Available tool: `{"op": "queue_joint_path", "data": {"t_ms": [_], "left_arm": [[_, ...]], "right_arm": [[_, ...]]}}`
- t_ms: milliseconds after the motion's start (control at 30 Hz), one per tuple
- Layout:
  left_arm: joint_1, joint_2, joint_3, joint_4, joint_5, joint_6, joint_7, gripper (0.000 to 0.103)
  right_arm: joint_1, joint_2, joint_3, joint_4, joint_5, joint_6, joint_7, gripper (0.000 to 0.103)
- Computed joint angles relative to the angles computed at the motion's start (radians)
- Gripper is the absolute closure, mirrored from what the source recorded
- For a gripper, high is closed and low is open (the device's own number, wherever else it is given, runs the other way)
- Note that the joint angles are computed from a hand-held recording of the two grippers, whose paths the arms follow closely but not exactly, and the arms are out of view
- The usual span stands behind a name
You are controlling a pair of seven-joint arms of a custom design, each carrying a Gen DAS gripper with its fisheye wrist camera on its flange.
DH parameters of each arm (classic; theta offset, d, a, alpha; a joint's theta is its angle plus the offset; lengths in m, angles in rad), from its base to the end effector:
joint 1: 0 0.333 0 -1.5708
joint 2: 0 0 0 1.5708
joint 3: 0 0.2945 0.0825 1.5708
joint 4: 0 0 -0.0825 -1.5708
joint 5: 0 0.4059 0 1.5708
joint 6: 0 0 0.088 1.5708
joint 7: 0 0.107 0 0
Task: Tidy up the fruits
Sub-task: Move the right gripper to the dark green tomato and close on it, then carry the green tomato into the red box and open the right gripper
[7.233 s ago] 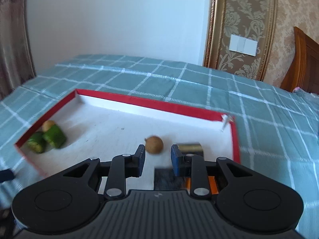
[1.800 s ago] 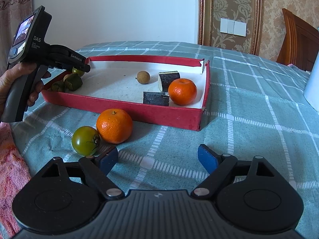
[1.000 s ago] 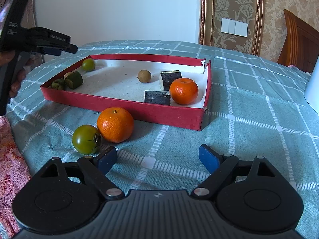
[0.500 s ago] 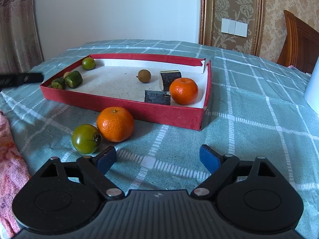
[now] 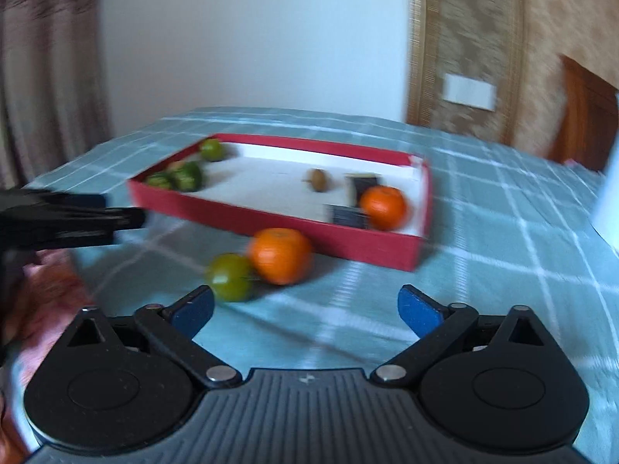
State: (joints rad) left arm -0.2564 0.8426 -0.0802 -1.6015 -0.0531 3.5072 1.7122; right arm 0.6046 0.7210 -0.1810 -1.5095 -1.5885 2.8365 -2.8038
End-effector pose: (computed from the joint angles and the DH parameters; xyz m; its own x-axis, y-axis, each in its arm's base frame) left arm 0.7001 -0.2236 0.2350 -0.3313 -0.9431 -0.0296 -0.4495 0.1854 -0.8738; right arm 0.6326 0.3653 0.2371 0.0380 -0.9988 0.0292 -0.5333 -0.0450 -0.8447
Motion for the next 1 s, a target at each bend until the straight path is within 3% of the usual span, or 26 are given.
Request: {"op": "queue_joint_path", "data": {"t_ms": [100, 167, 233, 333, 400, 600, 633, 733, 1000], "left_arm": [[0.034, 0.004, -0.032, 0.009, 0.02, -0.021, -0.021, 0.038], [0.04, 0.004, -0.035, 0.016, 0.015, -0.039, -0.041, 0.035], [0.072, 0.008, -0.067, 0.027, 0.032, -0.07, -0.066, 0.035], [0.171, 0.024, -0.168, 0.036, 0.102, -0.096, -0.1, 0.035], [0.197, 0.029, -0.193, 0.035, 0.129, -0.094, -0.119, 0.034], [0.207, 0.028, -0.197, 0.033, 0.171, -0.096, -0.151, 0.031], [0.214, 0.03, -0.205, 0.034, 0.179, -0.097, -0.155, 0.03], [0.239, 0.037, -0.232, 0.037, 0.209, -0.103, -0.163, 0.026], [0.238, 0.036, -0.231, 0.037, 0.225, -0.106, -0.175, 0.023]], "right_arm": [[-0.021, 0.042, 0.018, 0.061, 0.06, 0.048, -0.098, 0.025], [-0.036, 0.076, 0.027, 0.101, 0.139, 0.078, -0.188, 0.042], [-0.067, 0.109, 0.054, 0.134, 0.248, 0.093, -0.296, 0.05], [-0.086, 0.142, 0.063, 0.166, 0.337, 0.135, -0.373, 0.052], [-0.074, 0.154, 0.041, 0.179, 0.361, 0.161, -0.383, 0.054], [-0.062, 0.202, 0.021, 0.236, 0.479, 0.172, -0.475, 0.055], [-0.057, 0.209, 0.017, 0.245, 0.495, 0.168, -0.491, 0.059], [-0.01, 0.209, -0.039, 0.237, 0.517, 0.155, -0.472, 0.068], [0.092, 0.216, -0.184, 0.207, 0.579, 0.207, -0.404, 0.069]]}}
